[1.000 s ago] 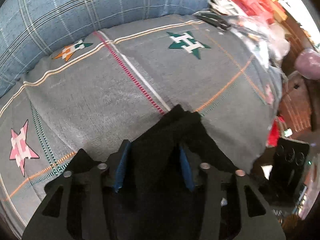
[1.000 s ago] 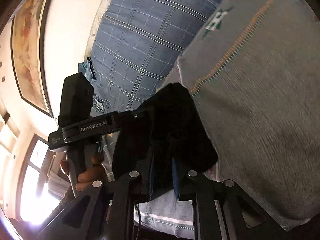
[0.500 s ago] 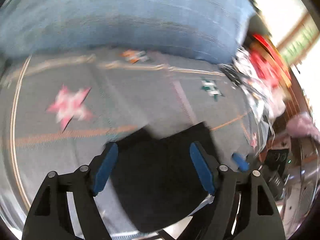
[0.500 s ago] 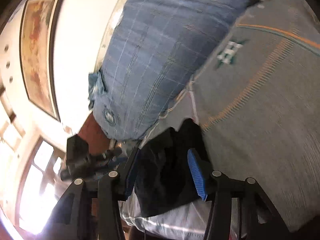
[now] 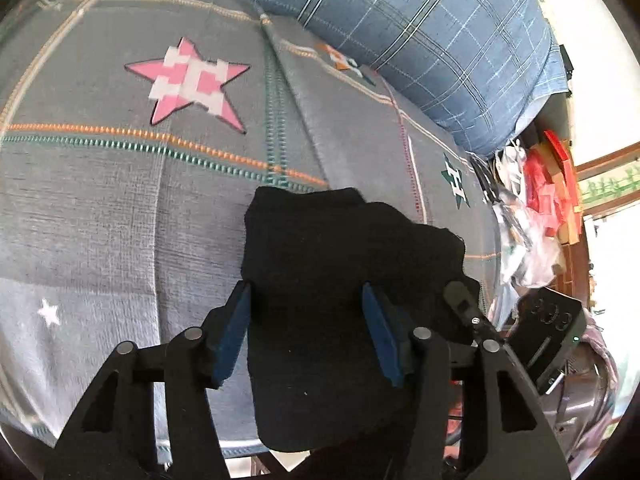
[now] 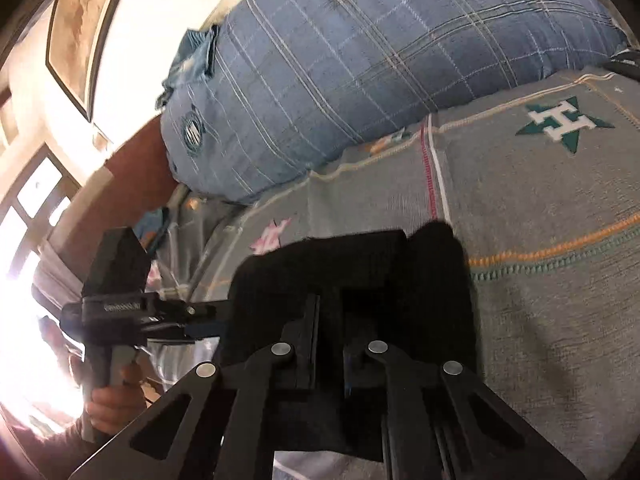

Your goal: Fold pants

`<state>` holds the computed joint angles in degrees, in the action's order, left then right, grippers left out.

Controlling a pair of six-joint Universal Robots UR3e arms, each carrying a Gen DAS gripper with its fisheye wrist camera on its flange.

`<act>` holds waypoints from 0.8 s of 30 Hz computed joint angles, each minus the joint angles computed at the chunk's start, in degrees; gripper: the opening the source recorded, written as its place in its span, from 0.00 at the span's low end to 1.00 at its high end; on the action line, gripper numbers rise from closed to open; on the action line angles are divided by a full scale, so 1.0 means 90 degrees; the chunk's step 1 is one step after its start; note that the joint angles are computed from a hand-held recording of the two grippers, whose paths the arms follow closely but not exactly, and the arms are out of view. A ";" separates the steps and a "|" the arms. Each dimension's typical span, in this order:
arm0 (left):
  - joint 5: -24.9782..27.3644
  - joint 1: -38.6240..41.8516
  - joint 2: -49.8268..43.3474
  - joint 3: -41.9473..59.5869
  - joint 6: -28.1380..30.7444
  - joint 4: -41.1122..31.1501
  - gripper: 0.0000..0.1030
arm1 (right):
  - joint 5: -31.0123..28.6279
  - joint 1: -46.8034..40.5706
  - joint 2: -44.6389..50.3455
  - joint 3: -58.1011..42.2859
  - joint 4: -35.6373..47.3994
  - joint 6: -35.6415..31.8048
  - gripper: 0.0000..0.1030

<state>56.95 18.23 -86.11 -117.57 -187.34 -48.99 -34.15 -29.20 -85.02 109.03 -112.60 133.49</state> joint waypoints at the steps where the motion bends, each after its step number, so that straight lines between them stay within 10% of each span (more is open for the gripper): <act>1: 0.0076 -0.0123 0.0126 0.0008 -0.0125 0.0088 0.53 | 0.0106 -0.0109 -0.0117 -0.0013 0.0156 -0.0106 0.07; 5: 0.0471 -0.0768 -0.0017 0.0284 -0.0655 0.0678 0.53 | 0.0302 -0.0653 -0.0502 -0.0028 0.0197 -0.0432 0.07; 9: 0.2340 -0.1855 -0.1172 0.0962 -0.1205 0.1291 0.56 | -0.0574 -0.0219 0.0851 -0.0600 -0.0434 0.0294 0.08; 16: 0.0849 -0.0666 -0.0123 0.0108 -0.0666 0.0621 0.57 | -0.0008 -0.0644 0.0485 -0.0691 0.0290 -0.0075 0.34; 20: 0.1135 -0.0999 -0.0128 0.0416 -0.0756 0.0827 0.58 | 0.0357 -0.0601 0.0430 -0.0620 -0.0268 0.0264 0.45; 24: 0.1998 -0.1711 -0.1210 0.1302 -0.1048 0.0948 0.58 | 0.0099 -0.0160 0.0642 -0.0271 -0.1887 0.0890 0.32</act>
